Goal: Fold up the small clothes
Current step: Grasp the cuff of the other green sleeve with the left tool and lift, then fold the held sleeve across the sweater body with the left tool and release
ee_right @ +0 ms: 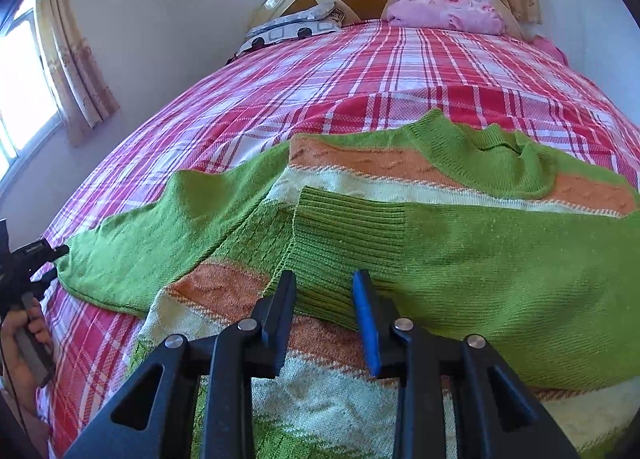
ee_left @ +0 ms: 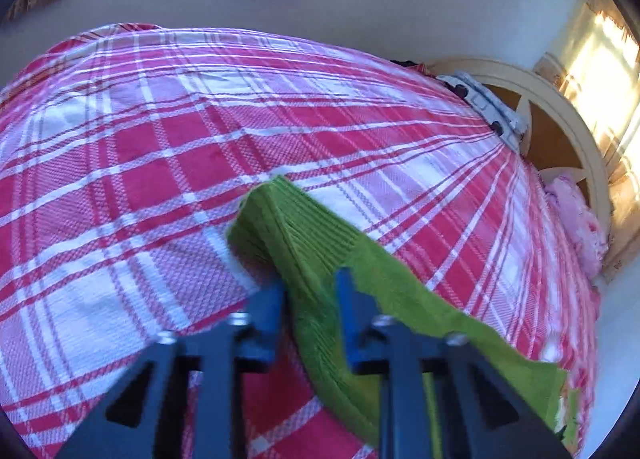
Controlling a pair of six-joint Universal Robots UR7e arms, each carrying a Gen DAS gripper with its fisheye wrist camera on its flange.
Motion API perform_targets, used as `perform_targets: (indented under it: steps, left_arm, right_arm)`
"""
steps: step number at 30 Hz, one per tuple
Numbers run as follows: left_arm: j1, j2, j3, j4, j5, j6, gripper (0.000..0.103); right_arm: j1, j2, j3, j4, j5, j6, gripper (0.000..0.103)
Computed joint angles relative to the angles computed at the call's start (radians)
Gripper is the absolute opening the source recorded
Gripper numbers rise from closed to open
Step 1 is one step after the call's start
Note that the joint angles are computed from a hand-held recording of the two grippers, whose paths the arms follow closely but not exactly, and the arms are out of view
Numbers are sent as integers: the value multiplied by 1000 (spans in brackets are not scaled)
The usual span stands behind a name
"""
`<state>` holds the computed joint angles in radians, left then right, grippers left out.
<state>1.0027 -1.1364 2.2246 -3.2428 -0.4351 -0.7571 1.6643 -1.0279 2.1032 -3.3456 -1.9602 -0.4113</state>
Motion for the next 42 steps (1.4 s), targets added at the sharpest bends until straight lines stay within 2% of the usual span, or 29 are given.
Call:
perform_targets:
  steps: [1, 2, 7, 9, 11, 15, 17, 19, 24, 29, 35, 37, 38, 39, 40, 41, 42]
  left_arm:
    - [12, 2, -3, -43, -42, 38, 9]
    - [15, 0, -1, -60, -51, 44, 9]
    - [-17, 26, -34, -47, -13, 79, 8]
    - [-61, 51, -51, -122, -12, 184, 8]
    - [-112, 81, -72, -173, 14, 276, 8]
    - [-224, 174, -153, -212, 59, 416, 8]
    - [-270, 233, -199, -241, 50, 492, 8]
    - [-315, 299, -248, -256, 23, 551, 8]
    - [-390, 478, -393, -240, -117, 655, 8]
    - [-418, 614, -496, -150, -226, 615, 8]
    - [-425, 714, -580, 6, -284, 557, 9]
    - [-416, 709, -586, 122, -313, 478, 13]
    - [-414, 697, -575, 164, -333, 441, 22]
    - [-415, 679, -560, 208, -350, 404, 40]
    - [-417, 662, -546, 256, -350, 372, 52]
    - [-423, 651, -528, 276, -339, 350, 72]
    - [-437, 628, -491, 285, -311, 328, 79]
  right_arm:
    - [0, 0, 0, 0, 0, 0, 31]
    - [0, 0, 0, 0, 0, 0, 31]
    - [-2, -14, -1, 24, 12, 17, 31]
    - [-19, -63, 15, 56, 82, 61, 31]
    - [-38, -126, 68, -28, 148, 100, 31]
    - [-55, -221, 124, -65, 122, 125, 31]
    - [-74, -266, 147, -59, 115, 131, 31]
    - [-96, -310, 169, -41, 110, 131, 31]
    - [-171, -427, 219, 1, 129, 154, 31]
    - [-253, -555, 269, 42, 154, 174, 31]
    - [-336, -658, 307, 81, 190, 181, 32]
    - [-361, -680, 314, 98, 201, 185, 32]
    - [-369, -689, 320, 103, 207, 187, 32]
    - [-375, -695, 320, 109, 210, 190, 32]
    - [-379, -699, 320, 112, 209, 194, 32]
    - [-378, -697, 317, 112, 208, 196, 32]
    - [-380, -699, 316, 116, 212, 198, 32]
